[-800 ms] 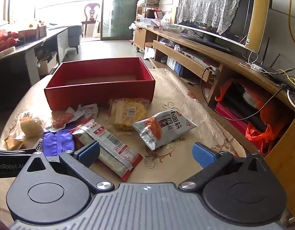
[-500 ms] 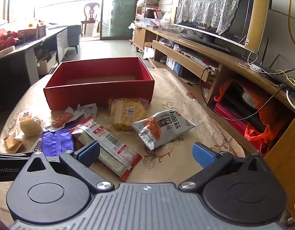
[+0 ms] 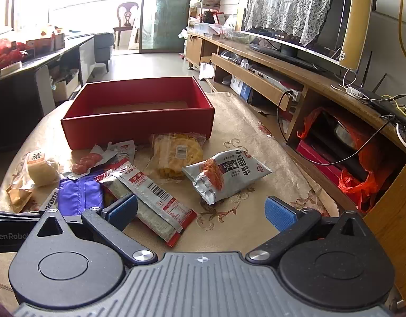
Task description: Organize snacks
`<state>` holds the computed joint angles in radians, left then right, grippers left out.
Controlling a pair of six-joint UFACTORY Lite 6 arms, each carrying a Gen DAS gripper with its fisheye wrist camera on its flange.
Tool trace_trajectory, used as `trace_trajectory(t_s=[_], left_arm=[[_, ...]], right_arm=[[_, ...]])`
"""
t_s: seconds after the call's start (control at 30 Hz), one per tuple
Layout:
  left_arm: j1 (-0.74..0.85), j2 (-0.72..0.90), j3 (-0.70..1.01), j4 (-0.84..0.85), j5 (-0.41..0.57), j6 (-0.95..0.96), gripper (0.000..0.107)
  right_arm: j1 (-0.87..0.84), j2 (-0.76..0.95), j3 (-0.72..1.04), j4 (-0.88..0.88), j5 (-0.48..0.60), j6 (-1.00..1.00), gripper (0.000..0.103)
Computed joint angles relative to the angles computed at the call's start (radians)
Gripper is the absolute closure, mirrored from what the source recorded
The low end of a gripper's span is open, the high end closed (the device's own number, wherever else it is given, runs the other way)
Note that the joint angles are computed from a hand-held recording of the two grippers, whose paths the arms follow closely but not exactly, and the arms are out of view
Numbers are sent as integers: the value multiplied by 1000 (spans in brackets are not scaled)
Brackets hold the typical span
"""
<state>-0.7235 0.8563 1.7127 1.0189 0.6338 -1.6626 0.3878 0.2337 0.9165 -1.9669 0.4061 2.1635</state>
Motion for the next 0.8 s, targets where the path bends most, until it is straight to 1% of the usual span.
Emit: trace_trajectory(t_s=[0.4, 0.8], left_arm=[[8, -7, -9, -15, -33, 5, 6], [16, -6, -11, -30, -36, 23, 7]], right_arm=[[-6, 8, 6, -6, -21, 0, 0], [3, 21, 19, -4, -33, -7, 0]])
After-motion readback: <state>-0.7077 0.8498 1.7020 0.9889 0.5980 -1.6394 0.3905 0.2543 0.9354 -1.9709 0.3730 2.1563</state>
